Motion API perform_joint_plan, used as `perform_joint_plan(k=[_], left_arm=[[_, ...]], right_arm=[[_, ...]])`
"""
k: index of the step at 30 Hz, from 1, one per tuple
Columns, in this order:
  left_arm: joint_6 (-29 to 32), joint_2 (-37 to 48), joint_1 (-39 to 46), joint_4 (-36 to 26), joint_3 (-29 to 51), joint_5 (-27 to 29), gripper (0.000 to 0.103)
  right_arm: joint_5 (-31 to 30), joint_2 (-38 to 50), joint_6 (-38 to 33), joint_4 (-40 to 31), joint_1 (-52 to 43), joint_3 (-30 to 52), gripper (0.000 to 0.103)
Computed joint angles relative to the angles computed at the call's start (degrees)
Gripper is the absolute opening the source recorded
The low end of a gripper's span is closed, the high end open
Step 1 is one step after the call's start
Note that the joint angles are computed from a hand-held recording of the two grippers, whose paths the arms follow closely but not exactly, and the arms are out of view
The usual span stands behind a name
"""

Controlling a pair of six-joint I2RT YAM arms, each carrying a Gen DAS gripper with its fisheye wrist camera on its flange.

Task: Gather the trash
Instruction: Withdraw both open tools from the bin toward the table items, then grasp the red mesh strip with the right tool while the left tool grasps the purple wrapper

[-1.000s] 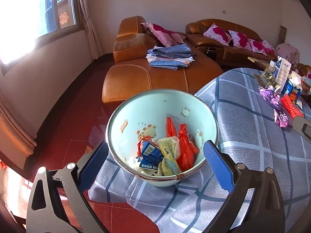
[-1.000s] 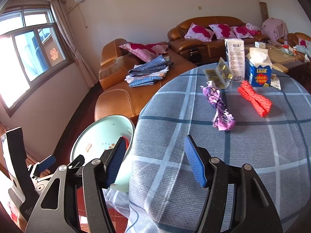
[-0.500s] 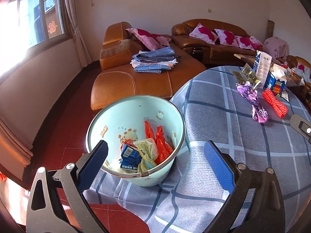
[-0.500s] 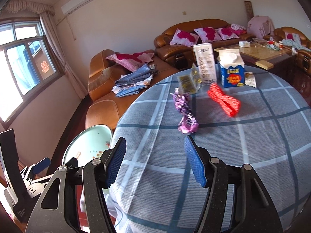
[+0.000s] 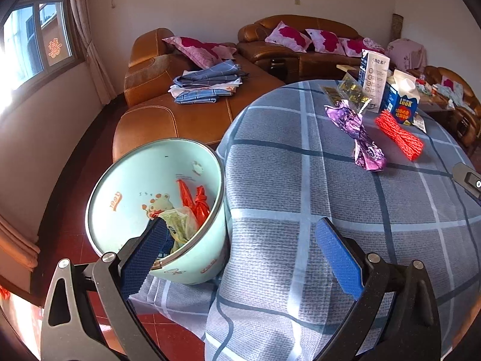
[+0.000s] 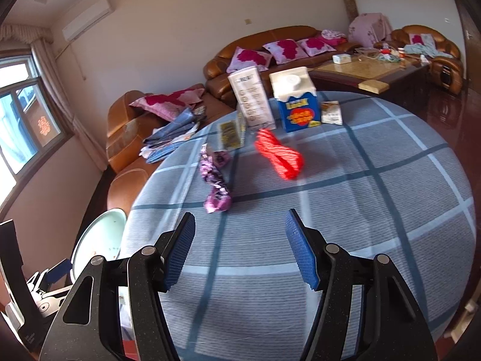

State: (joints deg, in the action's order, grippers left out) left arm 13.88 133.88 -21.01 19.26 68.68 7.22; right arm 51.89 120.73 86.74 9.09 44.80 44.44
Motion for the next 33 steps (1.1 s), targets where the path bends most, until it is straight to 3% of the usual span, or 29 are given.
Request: perform_joint_plan(k=[9,18,21,28,33], left_arm=[[-1.37,2.61,-3.22,-1.21,3.35,-0.18,0.097],[-1.51,5.84,-5.10,-5.22,9.28,1.90,0.095],[-1.57,7.63,-6.08,-7.87,13.34,2.35,0.088],[-3.78,10.92,-8.11,-13.61,22.53,2.76,0.087],[-4.78,13.24,-9.86,-16.66,28.57,1.71,0.087]], right_arm=[[-0.14,-1.75,3.95,3.06,-1.91,-7.57,0.062],[-3.25,-1.32,-1.70,8.79,-7.02,-10.53,0.061],[-4.35,-1.84,-7.01,11.47,-10.35,-11.06,0.061],[-11.07,-0.49,-24.10,19.65,-21.24,-9.35,0.060],[-16.88,2.67,-32.55,20.02,-27.43,-3.64,0.059]])
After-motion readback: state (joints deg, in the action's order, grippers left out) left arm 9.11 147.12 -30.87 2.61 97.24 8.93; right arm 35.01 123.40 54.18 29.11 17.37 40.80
